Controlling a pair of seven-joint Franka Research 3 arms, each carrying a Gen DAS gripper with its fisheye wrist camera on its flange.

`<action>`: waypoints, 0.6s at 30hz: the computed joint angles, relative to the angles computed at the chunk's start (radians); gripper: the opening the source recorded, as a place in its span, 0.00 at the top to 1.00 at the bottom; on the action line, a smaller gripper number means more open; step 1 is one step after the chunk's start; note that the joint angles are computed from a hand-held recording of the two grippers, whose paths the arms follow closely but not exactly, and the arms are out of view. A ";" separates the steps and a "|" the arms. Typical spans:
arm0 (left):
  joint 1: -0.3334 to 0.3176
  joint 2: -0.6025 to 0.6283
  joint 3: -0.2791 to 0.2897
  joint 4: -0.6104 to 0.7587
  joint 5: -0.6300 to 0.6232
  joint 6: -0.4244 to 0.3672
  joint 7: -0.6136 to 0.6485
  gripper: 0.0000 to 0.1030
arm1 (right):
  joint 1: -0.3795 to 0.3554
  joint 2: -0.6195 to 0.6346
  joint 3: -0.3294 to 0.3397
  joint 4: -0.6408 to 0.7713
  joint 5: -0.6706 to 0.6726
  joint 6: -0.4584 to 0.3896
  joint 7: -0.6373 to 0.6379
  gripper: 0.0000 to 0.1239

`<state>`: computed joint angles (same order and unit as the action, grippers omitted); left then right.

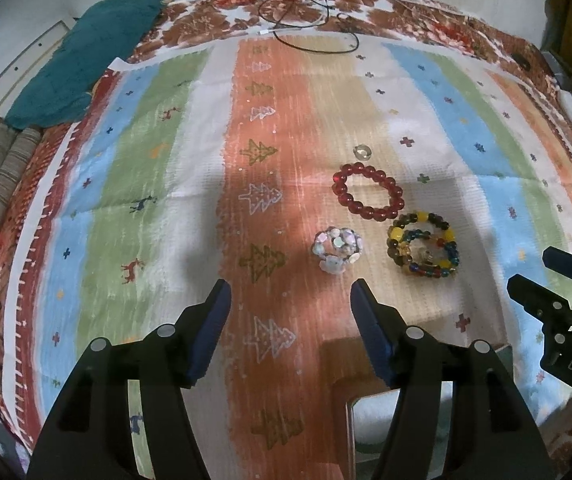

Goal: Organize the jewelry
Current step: 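Move both tools back toward the remaining bracelets beside the red bead bracelet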

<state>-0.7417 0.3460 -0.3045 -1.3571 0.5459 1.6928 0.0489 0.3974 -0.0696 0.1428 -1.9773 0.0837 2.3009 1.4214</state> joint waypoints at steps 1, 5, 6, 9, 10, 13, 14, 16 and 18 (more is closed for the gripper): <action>0.003 0.004 0.001 0.002 -0.002 0.002 0.005 0.39 | 0.000 0.010 0.001 0.009 -0.002 -0.006 0.003 0.50; 0.009 0.012 0.006 0.006 -0.002 0.010 0.018 0.39 | 0.003 0.043 0.000 0.035 -0.023 -0.020 0.020 0.50; 0.009 0.017 0.008 0.010 0.000 0.004 0.024 0.39 | 0.005 0.050 0.000 0.039 -0.030 -0.019 0.025 0.50; 0.013 0.024 0.013 0.013 -0.004 -0.012 0.033 0.39 | 0.009 0.066 -0.001 0.051 -0.042 -0.019 0.036 0.50; 0.019 0.018 0.013 0.002 -0.011 0.000 0.033 0.39 | 0.011 0.072 -0.002 0.057 -0.047 -0.023 0.038 0.50; 0.033 0.017 0.012 -0.011 -0.023 0.024 0.044 0.39 | 0.015 0.086 -0.003 0.069 -0.051 -0.026 0.034 0.50; 0.034 0.024 0.012 -0.004 -0.021 0.025 0.052 0.39 | 0.017 0.090 -0.003 0.073 -0.052 -0.027 0.034 0.50; 0.034 0.037 0.015 0.011 -0.020 0.026 0.065 0.39 | 0.020 0.100 -0.004 0.082 -0.056 -0.030 0.036 0.50; 0.034 0.051 0.019 0.028 -0.020 0.022 0.081 0.39 | 0.022 0.109 -0.005 0.090 -0.060 -0.034 0.037 0.50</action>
